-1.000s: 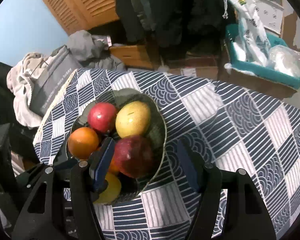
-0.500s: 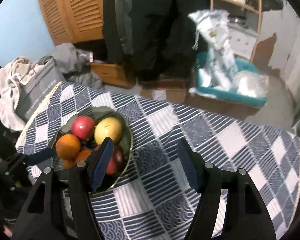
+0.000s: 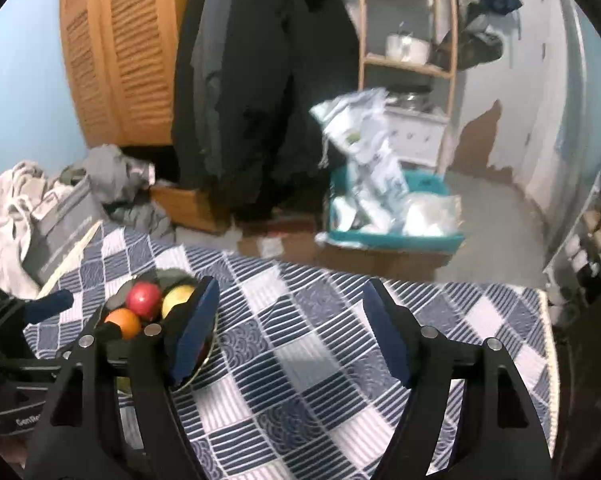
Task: Organize fruits
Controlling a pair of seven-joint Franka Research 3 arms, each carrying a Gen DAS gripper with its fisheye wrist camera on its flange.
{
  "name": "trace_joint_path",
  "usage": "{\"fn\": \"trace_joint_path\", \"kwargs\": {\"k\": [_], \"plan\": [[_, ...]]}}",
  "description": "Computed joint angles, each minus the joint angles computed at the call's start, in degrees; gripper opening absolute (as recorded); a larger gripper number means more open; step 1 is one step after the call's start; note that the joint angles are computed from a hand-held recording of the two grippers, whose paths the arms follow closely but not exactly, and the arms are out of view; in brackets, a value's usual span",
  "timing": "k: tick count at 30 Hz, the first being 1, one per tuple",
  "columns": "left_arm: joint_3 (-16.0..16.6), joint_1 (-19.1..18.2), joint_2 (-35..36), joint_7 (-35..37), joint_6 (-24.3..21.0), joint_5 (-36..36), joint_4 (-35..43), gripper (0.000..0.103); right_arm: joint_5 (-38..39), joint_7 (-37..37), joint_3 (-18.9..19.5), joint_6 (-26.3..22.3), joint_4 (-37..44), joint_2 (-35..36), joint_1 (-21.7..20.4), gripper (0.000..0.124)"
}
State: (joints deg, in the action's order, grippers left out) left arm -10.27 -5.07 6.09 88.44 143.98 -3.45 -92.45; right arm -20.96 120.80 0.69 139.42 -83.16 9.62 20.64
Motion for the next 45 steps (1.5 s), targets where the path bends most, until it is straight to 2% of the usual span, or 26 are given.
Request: {"fn": "trace_joint_path", "kwargs": {"k": [3,6,12,16,20,25,29,35,45], "plan": [[-0.1,-0.1,-1.1,0.6,1.2,0.0,-0.4,0.080,-2.7,2.2,-0.4,1.4,-2.4,-2.8,0.0,0.077],[-0.1,-0.2,-2.5,1.1,3.2,-0.5,-1.3,0.086,-6.0,4.5,-0.1,2.6,-4.5,-5.4,-0.6,0.079],[0.4,-0.5,-4.9,1.5,5.5,-1.0,-2.4,0.089,-10.6,8.6,1.9,5.4,-10.0,-11.2,-3.4,0.082],[0.8,-0.8,-6.1,0.4,7.7,0.2,-3.2,0.102,-12.8,10.0,3.6,6.0,-12.1,-13.9,-5.6,0.083],[1.1,-1.0,-7.3,-0.6,9.9,2.3,-3.9,0.102,-16.0,12.2,5.3,6.3,-13.9,-16.2,-7.6,0.084],[1.5,-1.2,-7.8,0.5,10.9,0.2,-4.4,0.102,-18.1,14.2,6.7,6.8,-15.4,-18.0,-9.5,0.084],[1.5,-1.2,-7.5,-0.5,11.0,0.8,-4.1,0.102,-23.4,17.8,8.3,6.0,-16.3,-19.1,-11.0,0.084],[1.4,-1.2,-7.9,-1.7,11.5,2.0,-4.4,0.102,-20.7,16.7,8.2,6.5,-17.3,-19.5,-11.4,0.084],[1.8,-1.5,-8.7,-0.2,12.7,0.3,-4.9,0.102,-20.8,16.9,8.4,6.1,-17.4,-19.5,-12.0,0.084]]}}
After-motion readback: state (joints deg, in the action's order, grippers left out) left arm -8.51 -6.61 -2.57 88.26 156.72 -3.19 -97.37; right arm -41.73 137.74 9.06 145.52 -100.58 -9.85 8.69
